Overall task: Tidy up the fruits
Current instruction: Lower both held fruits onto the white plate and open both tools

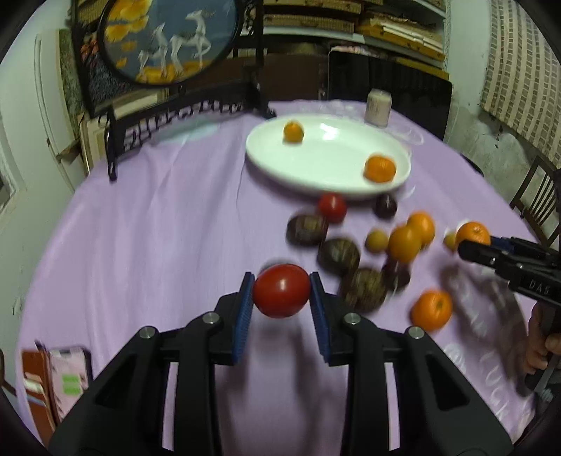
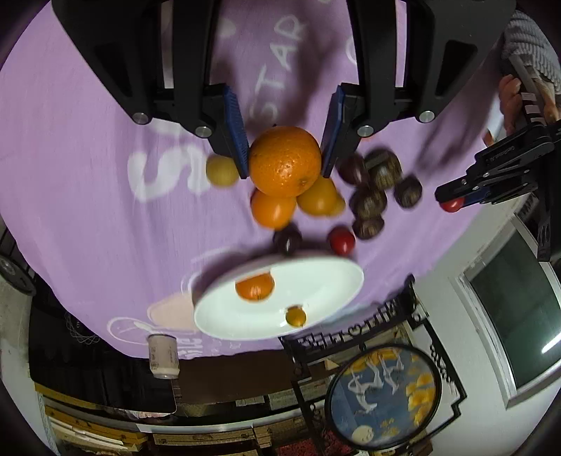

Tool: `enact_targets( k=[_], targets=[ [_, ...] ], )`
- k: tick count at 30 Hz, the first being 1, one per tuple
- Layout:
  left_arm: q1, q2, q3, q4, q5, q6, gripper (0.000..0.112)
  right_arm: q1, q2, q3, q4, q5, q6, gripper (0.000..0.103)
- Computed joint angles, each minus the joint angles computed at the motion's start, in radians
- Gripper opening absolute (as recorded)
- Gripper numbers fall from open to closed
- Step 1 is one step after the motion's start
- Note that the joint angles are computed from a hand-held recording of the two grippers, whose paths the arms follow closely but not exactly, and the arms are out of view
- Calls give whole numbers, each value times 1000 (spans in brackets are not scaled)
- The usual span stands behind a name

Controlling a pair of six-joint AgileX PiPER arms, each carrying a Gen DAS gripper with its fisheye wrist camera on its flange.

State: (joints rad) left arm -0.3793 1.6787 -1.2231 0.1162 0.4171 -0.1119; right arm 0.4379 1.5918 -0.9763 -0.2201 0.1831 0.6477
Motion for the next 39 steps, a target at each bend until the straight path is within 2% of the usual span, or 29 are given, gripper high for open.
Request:
enact_targets(
  k=[2,6,10,12,16,18,19,20,21,22,24,28,32,34,39],
  targets=[
    [-22,53,-115,35,45,-24,32,-30,17,-75,103,40,-112,40],
    [-38,200,-360,3,137,-1,32,-78,88,-257,184,100,-221,41],
    [-45,413,-682,-34,279,14,32,-140,212,-443,381,160,-403,41],
    [-46,499,-813,-41,340,21,32,-163,285,-537,409,192,-424,41],
    [-46,695,-1130,-59,488,31,32,-212,477,-780,445,309,-425,41],
    [-42,756,-1222,-74,522,33,36,-224,537,-854,463,348,-427,41],
    [-38,766,-1231,-74,523,30,40,-236,562,-882,500,362,-452,41],
    [-38,775,-1234,-67,524,23,52,-245,578,-897,536,372,-474,42],
    [-37,772,-1218,-58,512,19,57,-256,592,-912,591,384,-507,52],
    [-37,748,-1165,-51,472,18,57,-270,598,-910,668,390,-554,66],
    [-38,735,-1141,-32,454,8,58,-280,566,-848,722,339,-589,67],
    [-30,661,-1019,-30,396,-26,67,-277,493,-759,711,287,-607,67],
    [-19,572,-872,-1,337,-67,70,-279,428,-682,740,285,-620,67],
    [-4,508,-766,1,284,-82,75,-273,382,-615,782,267,-659,67],
    [34,345,-495,38,156,-136,82,-238,278,-467,754,199,-660,69]
  ],
)
